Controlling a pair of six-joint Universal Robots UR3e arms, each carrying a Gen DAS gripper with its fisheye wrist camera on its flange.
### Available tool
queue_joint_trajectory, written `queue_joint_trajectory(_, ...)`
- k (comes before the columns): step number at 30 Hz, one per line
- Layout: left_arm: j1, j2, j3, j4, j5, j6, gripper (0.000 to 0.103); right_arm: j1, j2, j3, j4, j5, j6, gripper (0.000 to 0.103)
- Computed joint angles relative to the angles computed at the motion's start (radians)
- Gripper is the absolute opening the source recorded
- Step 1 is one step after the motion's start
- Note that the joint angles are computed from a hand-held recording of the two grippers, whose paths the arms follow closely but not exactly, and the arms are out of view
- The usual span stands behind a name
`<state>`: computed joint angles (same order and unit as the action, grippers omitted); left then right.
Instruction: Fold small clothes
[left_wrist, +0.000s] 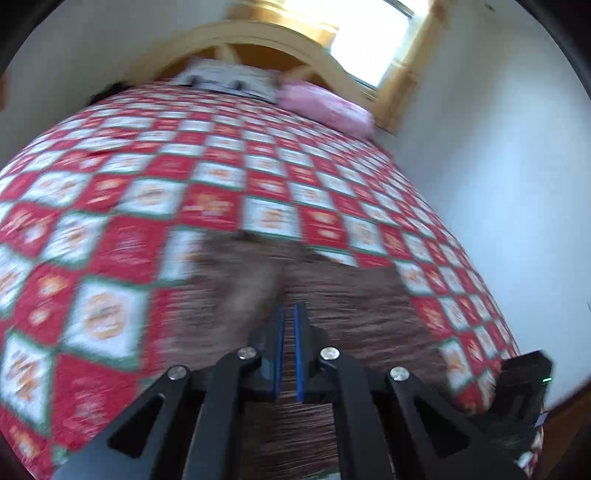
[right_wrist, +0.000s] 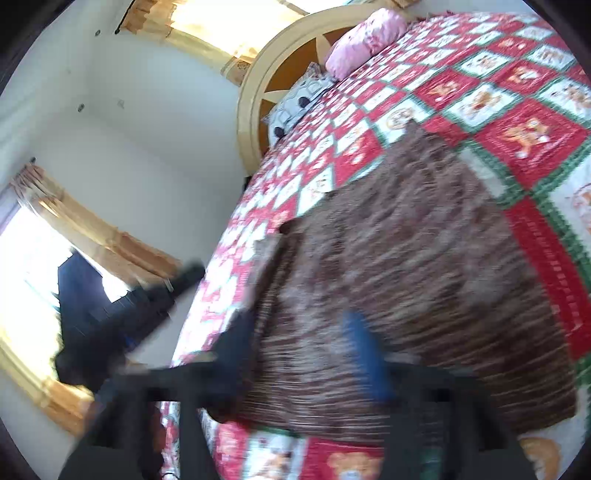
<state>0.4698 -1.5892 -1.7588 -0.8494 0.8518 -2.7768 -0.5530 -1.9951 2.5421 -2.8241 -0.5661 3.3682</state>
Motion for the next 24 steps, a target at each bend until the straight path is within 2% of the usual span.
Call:
queue_joint_trajectory(2,0.086,0.024,-0.072,0.065,0.026,-0.008,0.006,0.060,0.108,-0.042,-0.188,-0.001,0.105,0.087)
queue_joint_trajectory(3,0.117,0.029,-0.091,0.064,0.028,-0.004,0.006,0.119,0.172,-0.106,-0.228,-0.042,0.128,0.087)
queue_joint_trajectory(5,0.202,0.049,-0.126,-0.024,-0.016,0.048,0.006,0.247,0.304,-0.262,-0.235,-0.140,0.139,0.087)
queue_joint_trajectory(7,0.293,0.096,-0.172,-0.177,-0.096,0.176,0.006,0.334,0.436,-0.405,-0.217,-0.186,0.160,0.087)
queue_joint_trajectory(8,0.340,0.143,-0.208,-0.266,-0.129,0.289,0.007,0.377,0.512,-0.490,-0.191,-0.217,0.184,0.087)
queue_joint_trajectory(9,0.354,0.178,-0.234,-0.299,-0.130,0.354,0.009,0.403,0.575,-0.556,-0.168,-0.227,0.197,0.087)
queue_joint_trajectory(12,0.377,0.328,-0.336,-0.350,-0.072,0.595,0.024,0.464,0.726,-0.760,-0.019,-0.281,0.179,0.086)
queue_joint_trajectory(13,0.391,0.368,-0.350,-0.407,-0.066,0.693,0.030,0.484,0.764,-0.827,0.048,-0.302,0.151,0.085)
queue_joint_trajectory(15,0.447,0.442,-0.340,-0.620,-0.063,0.949,0.051,0.521,0.826,-0.943,0.148,-0.353,0.099,0.084)
queue_joint_trajectory(16,0.465,0.473,-0.344,-0.688,-0.063,1.036,0.071,0.527,0.842,-0.968,0.169,-0.357,0.082,0.084)
queue_joint_trajectory(17,0.492,0.530,-0.365,-0.761,-0.079,1.140,0.084,0.536,0.863,-1.005,0.201,-0.357,0.065,0.084)
queue_joint_trajectory(19,0.536,0.622,-0.408,-0.822,-0.121,1.252,0.096,0.566,0.899,-1.087,0.276,-0.395,0.044,0.084)
queue_joint_trajectory(20,0.535,0.678,-0.460,-0.776,-0.150,1.246,0.099,0.582,0.910,-1.115,0.292,-0.417,0.034,0.082)
queue_joint_trajectory(21,0.512,0.692,-0.493,-0.697,-0.159,1.199,0.099,0.596,0.921,-1.145,0.313,-0.432,0.014,0.064)
queue_joint_trajectory(22,0.466,0.683,-0.531,-0.567,-0.155,1.112,0.099,0.612,0.942,-1.192,0.346,-0.448,-0.004,0.044)
queue_joint_trajectory(24,0.365,0.622,-0.592,-0.280,-0.126,0.922,0.098,0.634,0.967,-1.266,0.445,-0.485,-0.044,0.040)
